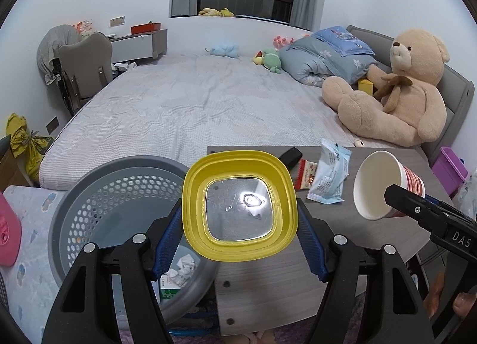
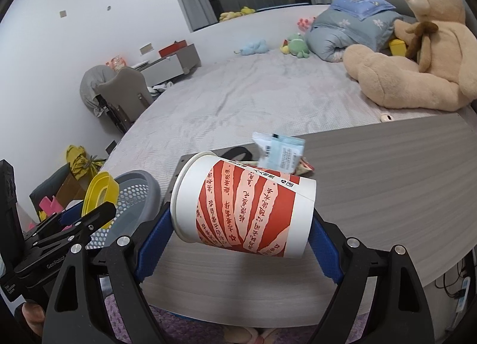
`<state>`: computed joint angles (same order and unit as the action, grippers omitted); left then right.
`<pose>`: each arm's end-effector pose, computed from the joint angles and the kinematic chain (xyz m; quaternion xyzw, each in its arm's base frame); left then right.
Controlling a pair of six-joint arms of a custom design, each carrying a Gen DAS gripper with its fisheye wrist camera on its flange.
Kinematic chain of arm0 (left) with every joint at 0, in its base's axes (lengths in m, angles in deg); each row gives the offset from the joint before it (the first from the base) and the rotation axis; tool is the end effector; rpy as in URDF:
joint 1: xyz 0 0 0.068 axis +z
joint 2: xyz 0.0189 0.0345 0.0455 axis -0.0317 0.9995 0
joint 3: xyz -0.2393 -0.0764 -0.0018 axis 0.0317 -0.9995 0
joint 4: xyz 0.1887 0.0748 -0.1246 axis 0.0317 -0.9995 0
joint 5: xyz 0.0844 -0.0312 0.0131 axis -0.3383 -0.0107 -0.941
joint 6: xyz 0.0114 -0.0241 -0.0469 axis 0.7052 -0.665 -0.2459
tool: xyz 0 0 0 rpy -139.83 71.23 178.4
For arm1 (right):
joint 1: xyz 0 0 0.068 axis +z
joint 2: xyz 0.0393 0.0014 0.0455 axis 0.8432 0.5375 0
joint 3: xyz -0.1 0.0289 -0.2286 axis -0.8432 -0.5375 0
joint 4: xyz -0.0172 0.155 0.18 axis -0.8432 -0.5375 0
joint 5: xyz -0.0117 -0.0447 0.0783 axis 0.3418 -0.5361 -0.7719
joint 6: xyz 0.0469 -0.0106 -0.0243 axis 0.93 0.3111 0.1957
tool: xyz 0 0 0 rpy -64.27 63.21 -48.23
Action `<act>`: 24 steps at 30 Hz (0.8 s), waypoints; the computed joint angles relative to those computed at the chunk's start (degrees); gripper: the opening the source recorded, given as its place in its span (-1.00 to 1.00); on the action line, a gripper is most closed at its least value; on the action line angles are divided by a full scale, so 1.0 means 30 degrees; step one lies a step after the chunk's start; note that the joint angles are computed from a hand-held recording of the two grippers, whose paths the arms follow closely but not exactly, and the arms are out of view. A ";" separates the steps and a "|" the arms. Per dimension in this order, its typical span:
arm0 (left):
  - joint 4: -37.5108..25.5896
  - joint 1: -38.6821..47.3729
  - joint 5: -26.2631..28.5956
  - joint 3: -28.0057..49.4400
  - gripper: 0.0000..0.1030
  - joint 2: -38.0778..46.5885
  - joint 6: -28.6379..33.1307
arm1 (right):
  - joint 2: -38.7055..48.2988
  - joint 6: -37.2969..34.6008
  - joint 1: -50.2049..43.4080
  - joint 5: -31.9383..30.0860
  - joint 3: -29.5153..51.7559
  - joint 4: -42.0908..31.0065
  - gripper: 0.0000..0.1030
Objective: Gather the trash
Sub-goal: 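Carry the paper cup and yellow lid over the wastebasket with both grippers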
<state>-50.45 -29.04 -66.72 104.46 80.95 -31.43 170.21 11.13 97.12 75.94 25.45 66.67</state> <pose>0.2538 -0.1147 0.2361 -0.0959 0.9083 -0.0077 0.4071 0.2801 0.2290 0.2175 -0.1021 0.8949 0.2051 0.3828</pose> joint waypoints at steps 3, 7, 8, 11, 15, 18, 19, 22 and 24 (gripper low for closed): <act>0.0009 0.0637 0.0217 -0.0507 0.32 -0.0689 0.0281 | 0.0593 -0.0066 0.0489 0.0135 0.0932 -0.0327 0.60; 0.0046 0.1424 0.0512 -0.1089 0.32 -0.1440 0.0542 | 0.1411 -0.0175 0.1058 0.0224 0.2091 -0.0725 0.60; 0.0060 0.1643 0.0592 -0.1215 0.32 -0.1605 0.0606 | 0.1595 -0.0205 0.1141 0.0212 0.2375 -0.0836 0.60; 0.0079 0.2190 0.0788 -0.1633 0.32 -0.2128 0.0725 | 0.2187 -0.0225 0.1511 0.0284 0.3215 -0.1107 0.60; 0.0186 0.3092 0.1137 -0.2147 0.32 -0.2670 0.0985 | 0.2952 -0.0282 0.1913 0.0351 0.4321 -0.1440 0.60; 0.0241 0.3774 0.1384 -0.2532 0.32 -0.3034 0.1209 | 0.3691 -0.0342 0.2160 0.0313 0.5326 -0.1758 0.60; 0.0262 0.4028 0.1496 -0.2647 0.32 -0.3147 0.1293 | 0.3938 -0.0363 0.2258 0.0322 0.5650 -0.1867 0.60; 0.0324 0.4671 0.1741 -0.3013 0.32 -0.3526 0.1509 | 0.4675 -0.0434 0.2509 0.0296 0.6696 -0.2261 0.60; 0.0389 0.5142 0.1976 -0.3288 0.32 -0.3812 0.1674 | 0.5053 -0.0493 0.2670 0.0286 0.7261 -0.2496 0.60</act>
